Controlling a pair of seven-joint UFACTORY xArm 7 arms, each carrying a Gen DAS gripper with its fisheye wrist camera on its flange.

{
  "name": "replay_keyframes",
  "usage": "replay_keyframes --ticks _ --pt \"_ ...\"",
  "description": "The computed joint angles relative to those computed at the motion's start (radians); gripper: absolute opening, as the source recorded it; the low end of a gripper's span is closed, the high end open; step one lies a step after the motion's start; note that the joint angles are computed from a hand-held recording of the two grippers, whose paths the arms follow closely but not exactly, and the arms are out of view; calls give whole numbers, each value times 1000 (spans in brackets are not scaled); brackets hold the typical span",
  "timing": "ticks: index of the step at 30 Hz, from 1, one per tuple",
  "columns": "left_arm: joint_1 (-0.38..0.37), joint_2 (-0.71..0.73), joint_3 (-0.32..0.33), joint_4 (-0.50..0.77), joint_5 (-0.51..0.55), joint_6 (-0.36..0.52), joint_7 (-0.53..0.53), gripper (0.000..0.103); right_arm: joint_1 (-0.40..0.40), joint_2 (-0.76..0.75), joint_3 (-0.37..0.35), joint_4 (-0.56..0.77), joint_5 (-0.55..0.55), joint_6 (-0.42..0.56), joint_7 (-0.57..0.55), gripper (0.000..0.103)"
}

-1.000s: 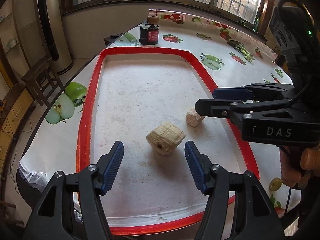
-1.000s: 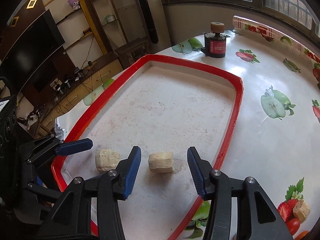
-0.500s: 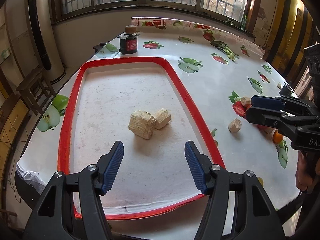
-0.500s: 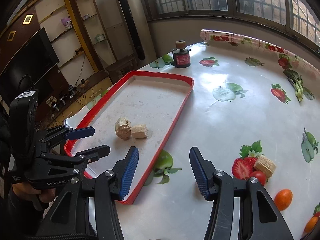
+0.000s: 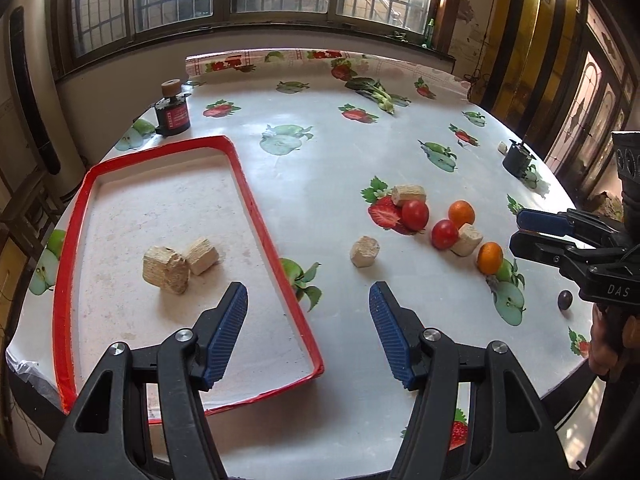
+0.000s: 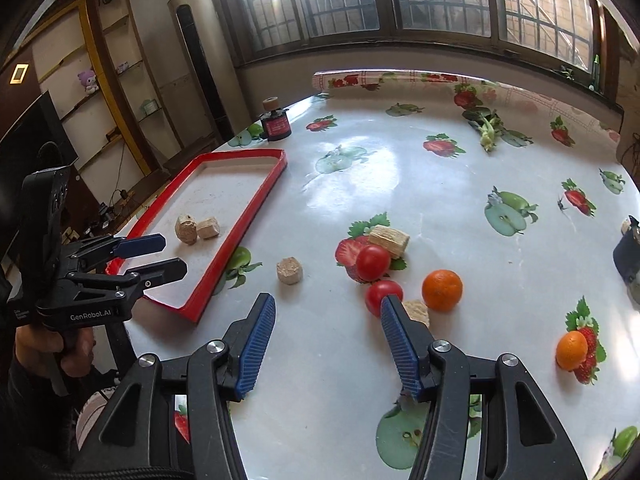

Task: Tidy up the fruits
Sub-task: 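Grasp the green grape with the left tool while the right tool grasps the dark plum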

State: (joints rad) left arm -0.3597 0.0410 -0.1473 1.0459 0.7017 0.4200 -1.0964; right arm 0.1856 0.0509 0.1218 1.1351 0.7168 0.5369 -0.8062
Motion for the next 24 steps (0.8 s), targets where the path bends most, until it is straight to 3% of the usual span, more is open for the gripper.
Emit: replay_keyframes --ticks 17,24 --pt "-83 48 -20 52 -44 -33 73 62 -50 -194 -116 -233 -4 -66 26 58" --pt "-119 68 -22 37 -71 -45 91 62 -52 -301 -163 -366 -60 -115 75 58"
